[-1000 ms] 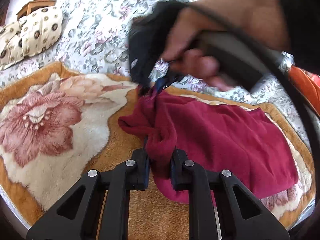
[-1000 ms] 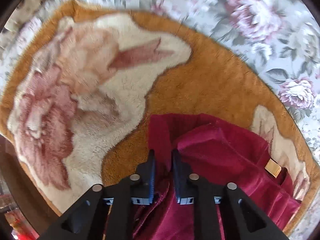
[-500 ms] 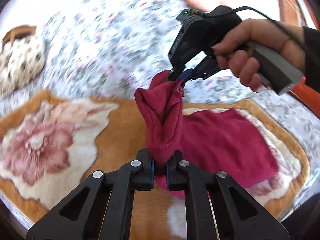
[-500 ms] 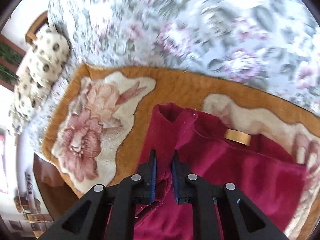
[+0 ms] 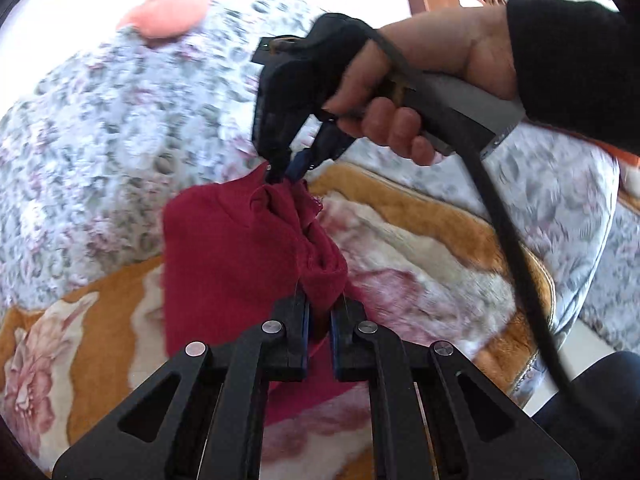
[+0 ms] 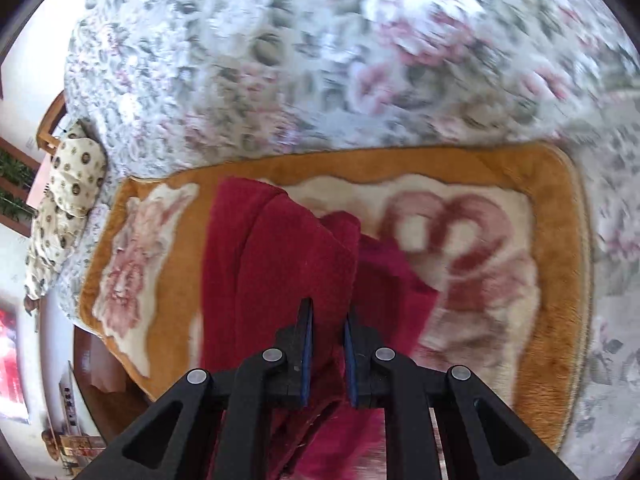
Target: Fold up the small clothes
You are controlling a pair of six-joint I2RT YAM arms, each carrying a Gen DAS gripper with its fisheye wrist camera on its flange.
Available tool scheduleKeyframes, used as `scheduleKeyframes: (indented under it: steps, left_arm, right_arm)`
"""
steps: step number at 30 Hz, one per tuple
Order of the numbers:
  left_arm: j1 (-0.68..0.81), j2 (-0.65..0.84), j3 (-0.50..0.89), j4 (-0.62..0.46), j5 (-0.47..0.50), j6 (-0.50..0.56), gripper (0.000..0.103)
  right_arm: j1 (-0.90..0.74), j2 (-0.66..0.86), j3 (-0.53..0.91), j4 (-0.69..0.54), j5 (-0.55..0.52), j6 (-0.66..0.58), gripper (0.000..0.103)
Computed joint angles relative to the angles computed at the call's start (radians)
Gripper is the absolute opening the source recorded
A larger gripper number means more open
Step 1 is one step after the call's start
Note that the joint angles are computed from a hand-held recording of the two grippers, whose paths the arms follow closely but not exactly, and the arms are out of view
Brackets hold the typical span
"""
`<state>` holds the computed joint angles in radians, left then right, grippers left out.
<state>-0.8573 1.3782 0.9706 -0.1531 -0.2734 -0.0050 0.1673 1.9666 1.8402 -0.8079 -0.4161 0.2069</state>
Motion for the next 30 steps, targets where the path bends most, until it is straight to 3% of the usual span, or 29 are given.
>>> scheduleKeyframes:
  steps: [4, 7, 10, 12, 16, 19, 22, 24, 27, 30]
  left_arm:
    - [-0.013, 0.115, 0.056, -0.053, 0.038, -0.014, 0.011]
    - [-0.005, 0.116, 0.025, -0.071, 0.073, -0.019, 0.018]
    - [0.005, 0.025, -0.036, -0.113, 0.147, -0.019, 0.019]
    - [0.051, -0.080, -0.080, -0.161, 0.269, -0.044, 0.018]
    - [0.213, -0.280, -0.153, -0.204, 0.416, -0.095, 0.019]
    - [0.377, -0.213, -0.118, -0.205, 0.508, -0.119, 0.018]
    - [0.471, -0.044, -0.039, -0.209, 0.653, -0.189, 0.019]
    - [0.478, 0.026, -0.032, -0.185, 0.693, -0.221, 0.019]
    - [0.453, 0.109, 0.025, -0.246, 0.664, -0.259, 0.019]
    - [0.440, 0.118, 0.030, -0.252, 0.661, -0.259, 0.019]
  right_arm:
    - [-0.020, 0.017, -0.082, 0.087, 0.039, -0.050, 0.013]
    - [-0.021, 0.043, -0.151, 0.196, 0.032, -0.035, 0.016]
    - [-0.038, -0.001, -0.327, 0.439, -0.013, 0.056, 0.023]
    - [-0.065, -0.068, -0.472, 0.614, -0.051, 0.168, 0.023]
    - [-0.086, -0.338, -0.890, 1.051, -0.015, 0.350, 0.023]
    - [0.013, -0.569, -1.142, 1.223, 0.088, 0.226, 0.023]
    - [0.222, -0.679, -1.326, 1.420, 0.313, 0.004, 0.024]
    - [0.319, -0.636, -1.303, 1.395, 0.452, -0.067, 0.024]
    - [0.398, -0.530, -1.194, 1.277, 0.580, -0.157, 0.024]
    - [0.382, -0.407, -1.092, 1.161, 0.612, -0.132, 0.024]
